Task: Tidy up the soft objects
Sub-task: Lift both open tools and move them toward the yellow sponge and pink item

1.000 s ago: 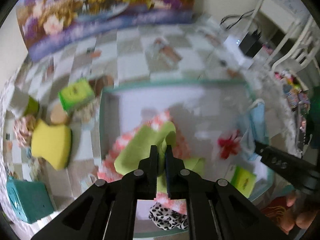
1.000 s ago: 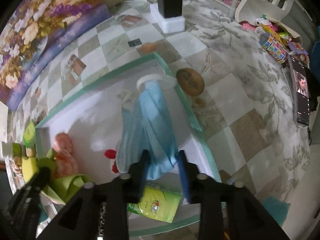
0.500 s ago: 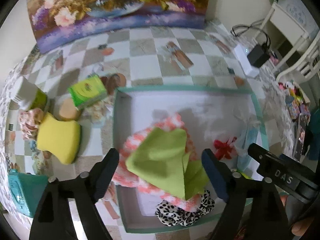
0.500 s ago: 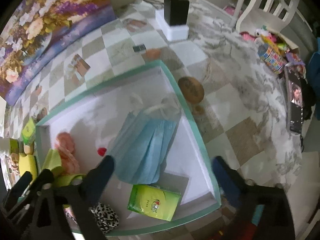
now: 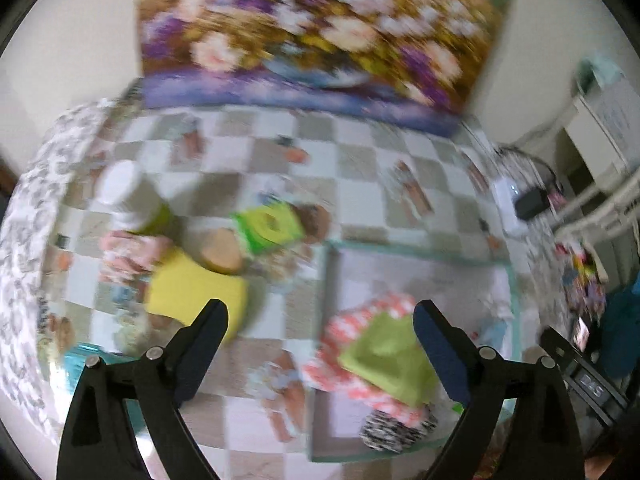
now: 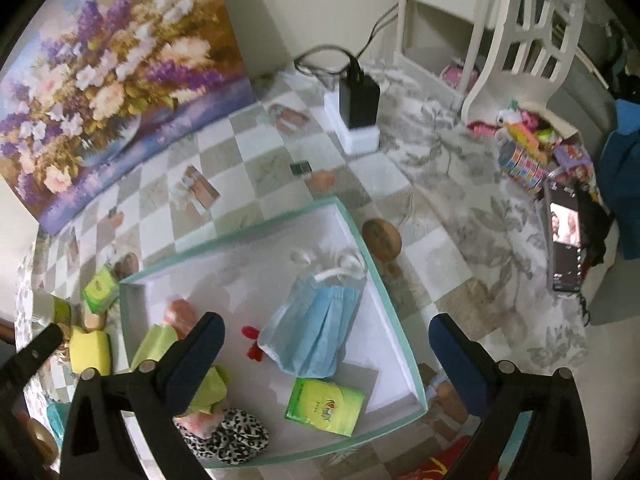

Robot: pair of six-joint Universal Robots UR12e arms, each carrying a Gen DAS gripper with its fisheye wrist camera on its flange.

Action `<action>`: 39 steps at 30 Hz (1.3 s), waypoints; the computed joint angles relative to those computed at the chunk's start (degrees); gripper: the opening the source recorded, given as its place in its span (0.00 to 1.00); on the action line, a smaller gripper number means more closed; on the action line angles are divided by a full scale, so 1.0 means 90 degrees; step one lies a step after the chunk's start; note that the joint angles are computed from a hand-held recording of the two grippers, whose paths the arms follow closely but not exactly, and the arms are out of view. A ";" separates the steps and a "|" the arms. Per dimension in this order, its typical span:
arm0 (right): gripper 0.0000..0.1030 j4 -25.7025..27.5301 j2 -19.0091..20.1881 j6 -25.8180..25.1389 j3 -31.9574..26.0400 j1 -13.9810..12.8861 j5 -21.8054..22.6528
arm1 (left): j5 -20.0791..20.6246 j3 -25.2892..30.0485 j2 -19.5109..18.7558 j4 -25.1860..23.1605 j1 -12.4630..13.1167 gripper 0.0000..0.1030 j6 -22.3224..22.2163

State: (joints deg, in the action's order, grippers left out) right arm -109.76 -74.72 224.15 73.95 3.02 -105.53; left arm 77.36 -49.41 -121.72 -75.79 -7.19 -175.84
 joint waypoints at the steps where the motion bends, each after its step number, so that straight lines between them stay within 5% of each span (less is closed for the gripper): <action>1: 1.00 -0.0036 0.0008 -0.0021 -0.0038 0.0030 -0.0062 | 0.0137 -0.0019 0.0013 0.0135 0.0043 0.91 -0.0099; 13: 1.00 -0.0421 0.0243 -0.0443 -0.0437 0.0322 -0.0149 | 0.1612 0.0083 -0.0041 0.0553 0.0611 0.91 -0.0878; 31: 1.00 -0.0157 0.1160 -0.1589 -0.1524 0.0914 0.0416 | 0.1818 -0.0013 -0.0013 0.0262 0.1162 0.91 -0.1619; 39: 1.00 -0.0564 0.1375 -0.1916 -0.1501 0.0932 0.1343 | 0.1580 0.0112 -0.0141 -0.0046 0.1205 0.91 -0.1571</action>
